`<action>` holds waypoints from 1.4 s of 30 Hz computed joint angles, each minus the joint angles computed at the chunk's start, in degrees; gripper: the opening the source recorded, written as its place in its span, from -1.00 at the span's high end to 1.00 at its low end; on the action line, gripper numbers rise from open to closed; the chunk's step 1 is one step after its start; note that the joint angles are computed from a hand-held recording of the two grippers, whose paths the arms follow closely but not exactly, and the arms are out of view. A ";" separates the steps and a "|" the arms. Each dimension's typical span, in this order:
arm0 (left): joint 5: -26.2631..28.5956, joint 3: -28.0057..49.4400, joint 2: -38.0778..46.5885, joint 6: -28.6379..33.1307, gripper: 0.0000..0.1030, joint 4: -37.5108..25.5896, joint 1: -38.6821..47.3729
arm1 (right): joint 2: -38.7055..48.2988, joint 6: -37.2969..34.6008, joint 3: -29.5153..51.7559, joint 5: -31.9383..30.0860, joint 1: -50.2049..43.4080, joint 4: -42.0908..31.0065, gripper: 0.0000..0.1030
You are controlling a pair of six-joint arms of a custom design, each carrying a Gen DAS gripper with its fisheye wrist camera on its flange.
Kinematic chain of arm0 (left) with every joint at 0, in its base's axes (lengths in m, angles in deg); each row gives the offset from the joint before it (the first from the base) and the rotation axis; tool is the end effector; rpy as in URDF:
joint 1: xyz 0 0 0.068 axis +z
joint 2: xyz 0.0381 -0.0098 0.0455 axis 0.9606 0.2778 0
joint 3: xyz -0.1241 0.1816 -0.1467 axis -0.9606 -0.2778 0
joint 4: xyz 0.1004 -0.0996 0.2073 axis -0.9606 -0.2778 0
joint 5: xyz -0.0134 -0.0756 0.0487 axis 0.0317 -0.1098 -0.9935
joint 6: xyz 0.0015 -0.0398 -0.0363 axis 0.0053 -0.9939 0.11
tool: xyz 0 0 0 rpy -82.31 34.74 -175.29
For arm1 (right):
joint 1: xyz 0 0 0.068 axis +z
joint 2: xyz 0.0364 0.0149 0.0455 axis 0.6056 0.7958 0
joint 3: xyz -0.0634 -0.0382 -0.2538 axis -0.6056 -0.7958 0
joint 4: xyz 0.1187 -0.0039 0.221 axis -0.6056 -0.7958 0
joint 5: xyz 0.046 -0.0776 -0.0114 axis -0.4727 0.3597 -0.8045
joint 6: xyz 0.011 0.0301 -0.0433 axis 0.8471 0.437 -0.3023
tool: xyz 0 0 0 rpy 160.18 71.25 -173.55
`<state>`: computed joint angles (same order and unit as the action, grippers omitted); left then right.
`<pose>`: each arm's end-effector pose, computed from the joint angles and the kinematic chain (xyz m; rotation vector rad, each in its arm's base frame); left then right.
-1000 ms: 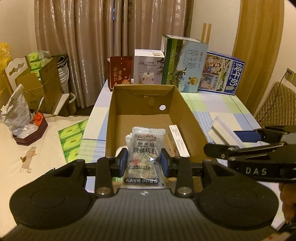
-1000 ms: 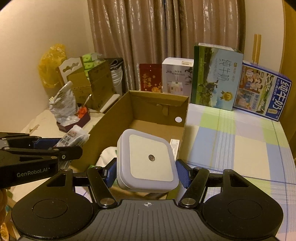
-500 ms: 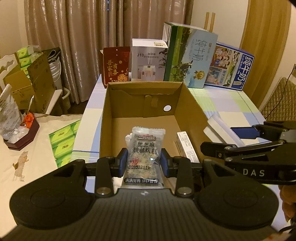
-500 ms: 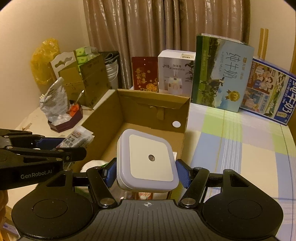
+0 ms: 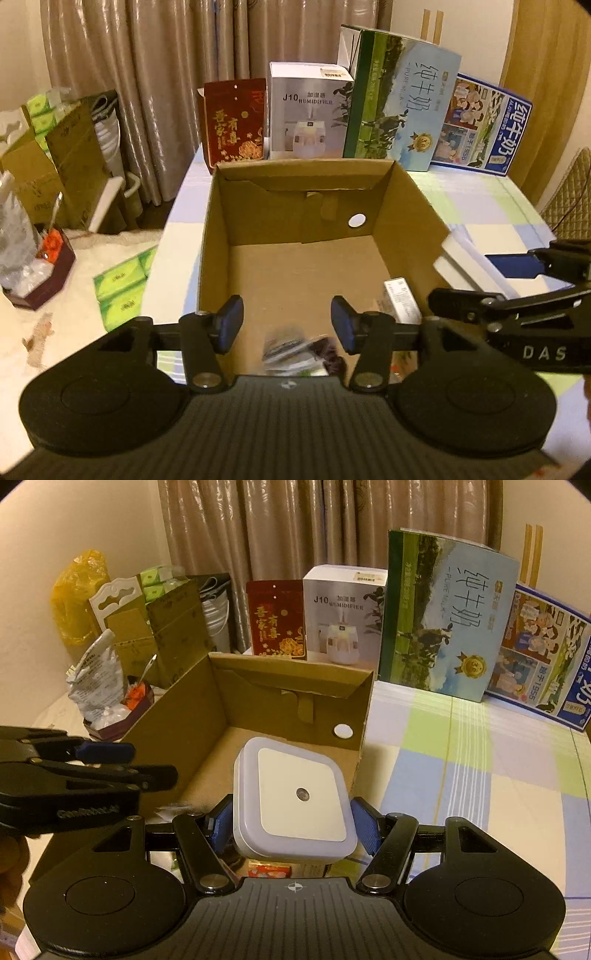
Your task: Organize objects
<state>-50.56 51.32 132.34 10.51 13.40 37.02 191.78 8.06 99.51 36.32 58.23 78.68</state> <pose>0.2733 -0.1794 0.1867 -0.3863 2.3457 0.1505 0.3537 0.1504 0.1691 -0.9683 2.2129 0.5157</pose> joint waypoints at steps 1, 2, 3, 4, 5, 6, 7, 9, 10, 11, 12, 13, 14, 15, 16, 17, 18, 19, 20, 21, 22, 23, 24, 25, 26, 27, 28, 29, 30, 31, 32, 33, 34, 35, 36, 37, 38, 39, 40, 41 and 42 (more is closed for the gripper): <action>-0.39 -0.04 -0.25 -0.08 0.09 -0.62 -0.30 | 0.09 -0.01 0.05 0.00 -0.01 -0.05 -0.22; -0.73 -0.17 -0.60 -0.40 0.09 -1.17 -0.68 | 0.12 -0.02 -0.02 -0.27 -0.22 -0.03 -0.22; -1.00 -0.40 -1.05 -0.85 0.09 -1.62 -1.00 | 0.09 0.03 0.00 -0.41 -0.25 -0.14 -0.22; -1.26 -0.72 -1.63 -1.39 0.09 -2.05 -1.35 | 0.07 0.10 0.11 -0.43 -0.22 -0.34 -0.22; -1.49 -0.87 -2.08 -1.74 0.09 -2.50 -1.72 | -0.17 0.13 -0.01 -0.60 -0.19 -0.47 -0.22; -1.98 -1.04 -2.69 -2.18 0.09 -3.16 -2.18 | -0.43 0.19 -0.11 -0.70 -0.06 -0.61 -0.22; -2.42 -1.11 -3.26 -2.64 0.09 -3.82 -2.57 | -0.73 0.29 -0.19 -0.96 -0.01 -0.75 -0.22; -2.97 -1.71 -4.83 -3.52 0.08 -4.87 -3.37 | -0.97 0.79 -0.04 -1.54 0.09 -0.97 -0.22; -3.39 -1.94 -5.57 -3.97 0.08 -5.58 -3.79 | -0.89 1.09 0.28 -1.78 0.14 -1.17 -0.22; -3.88 -2.00 -6.07 -4.55 0.08 -6.32 -4.25 | -0.81 1.48 0.65 -2.01 0.24 -1.34 -0.22; -4.35 -2.28 -6.79 -5.20 0.07 -6.97 -4.71 | -0.65 1.99 1.04 -2.39 0.30 -1.43 -0.22; -4.69 -2.68 -7.58 -5.87 0.04 -7.43 -5.14 | -0.40 2.51 1.49 -2.98 0.38 -1.57 -0.22; -5.00 -2.90 -8.11 -6.42 0.01 -7.78 -5.47 | 0.21 3.21 2.40 -4.36 0.37 -2.07 -0.23; -5.39 -3.28 -8.80 -7.19 -0.01 -8.29 -5.95 | 0.93 3.90 3.46 -5.74 0.29 -2.77 -0.25; -5.77 -3.63 -9.39 -7.94 -0.02 -8.83 -6.44 | 1.51 4.67 4.17 -7.00 0.19 -3.03 -0.39; -6.15 -3.91 -9.82 -8.85 -0.03 -9.47 -7.02 | 1.81 5.75 4.51 -7.79 0.11 -2.70 -0.47; -6.52 -4.12 -10.18 -9.79 -0.07 -10.12 -7.57 | 1.62 6.55 4.30 -8.01 0.01 -1.99 -0.48; -7.01 -4.43 -10.67 -10.88 -0.12 -10.77 -8.33 | 1.22 6.91 4.10 -8.08 -0.09 -1.59 -0.49; -7.44 -4.79 -11.11 -11.80 -0.13 -11.19 -9.02 | 0.47 7.05 3.42 -8.32 -0.35 -1.13 -0.50; -7.98 -5.04 -11.59 -13.09 -0.16 -11.93 -9.90 | -0.21 7.09 2.78 -8.59 -0.64 -1.04 -0.50; -8.56 -5.10 -11.88 -14.57 -0.18 -12.87 -10.84 | -0.94 7.03 2.17 -8.91 -1.00 -1.21 -0.52; -9.16 -5.05 -12.15 -16.33 -0.19 -13.97 -11.94 | -1.84 6.78 1.34 -9.23 -1.49 -1.44 -0.54; -9.68 -4.97 -12.40 -18.04 -0.24 -14.99 -12.95 | -3.09 6.51 0.07 -9.42 -2.07 -1.60 -0.55; -10.27 -4.61 -12.48 -19.95 -0.34 -16.37 -14.02 | -4.21 6.36 -1.16 -9.54 -2.64 -1.65 -0.59; -11.00 -4.06 -12.34 -22.09 -0.40 -18.10 -15.39 | -5.37 6.08 -2.29 -9.67 -3.26 -2.07 -0.61; -11.70 -3.32 -11.99 -24.00 -0.51 -19.84 -16.65 | -6.67 5.46 -3.48 -9.95 -3.90 -2.86 -0.62; -12.42 -2.34 -11.42 -26.23 -0.57 -21.91 -18.08 | -8.14 4.76 -4.86 -10.29 -4.52 -3.54 -0.64; -12.88 -1.34 -10.88 -28.25 -0.58 -23.94 -19.52 | -9.58 4.22 -6.16 -10.42 -4.93 -4.04 -0.66; -13.29 -0.43 -10.28 -30.31 -0.63 -25.83 -20.83 | -11.18 3.54 -7.61 -10.61 -5.47 -4.57 -0.68; -13.83 0.67 -9.55 -32.96 -0.71 -28.19 -22.30 | -12.75 3.04 -9.09 -10.66 -5.94 -4.89 -0.70; -14.35 1.78 -8.75 -35.78 -0.76 -30.72 -23.84 | -14.93 2.41 -10.96 -10.54 -6.48 -5.39 -0.72; -14.74 2.74 -8.07 -38.39 -0.83 -33.23 -25.24 | -16.68 1.81 -12.36 -10.49 -6.96 -5.96 -0.73; -15.08 4.10 -7.10 -41.33 -0.87 -36.21 -26.90 | -18.53 1.39 -13.83 -10.45 -7.46 -6.45 -0.75; -15.28 5.32 -6.23 -43.99 -0.89 -38.81 -28.47 | -20.64 1.07 -15.34 -10.36 -8.14 -7.07 -0.78; -15.35 6.43 -5.45 -46.11 -0.94 -40.86 -29.79 | -22.70 0.44 -16.49 -10.37 -8.90 -8.39 -0.80; -15.48 7.71 -4.62 -48.69 -0.98 -43.24 -31.53 | -24.32 -0.36 -17.26 -10.75 -9.72 -9.87 -0.83; -15.70 8.99 -3.72 -51.13 -0.98 -45.52 -33.05 | -26.33 -1.00 -18.28 -11.59 -10.85 -11.37 -0.88; -15.77 10.27 -2.78 -53.63 -0.98 -47.78 -34.44 | -27.98 -1.58 -19.05 -12.41 -11.88 -12.70 -0.90; -15.66 11.95 -1.53 -56.51 -0.98 -50.33 -35.91 | -29.56 -2.31 -19.70 -13.01 -12.84 -14.14 -0.92; -15.55 13.35 -0.45 -58.84 -0.98 -52.28 -37.30 | -31.63 -3.47 -20.50 -13.46 -14.06 -16.19 -0.96; -15.53 14.82 0.67 -60.85 -0.98 -54.13 -38.57 | -33.27 -4.21 -21.26 -13.36 -14.84 -17.34 -0.96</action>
<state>-66.09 66.15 133.01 -50.34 -40.73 -1.55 158.51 3.86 78.25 22.96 43.39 61.35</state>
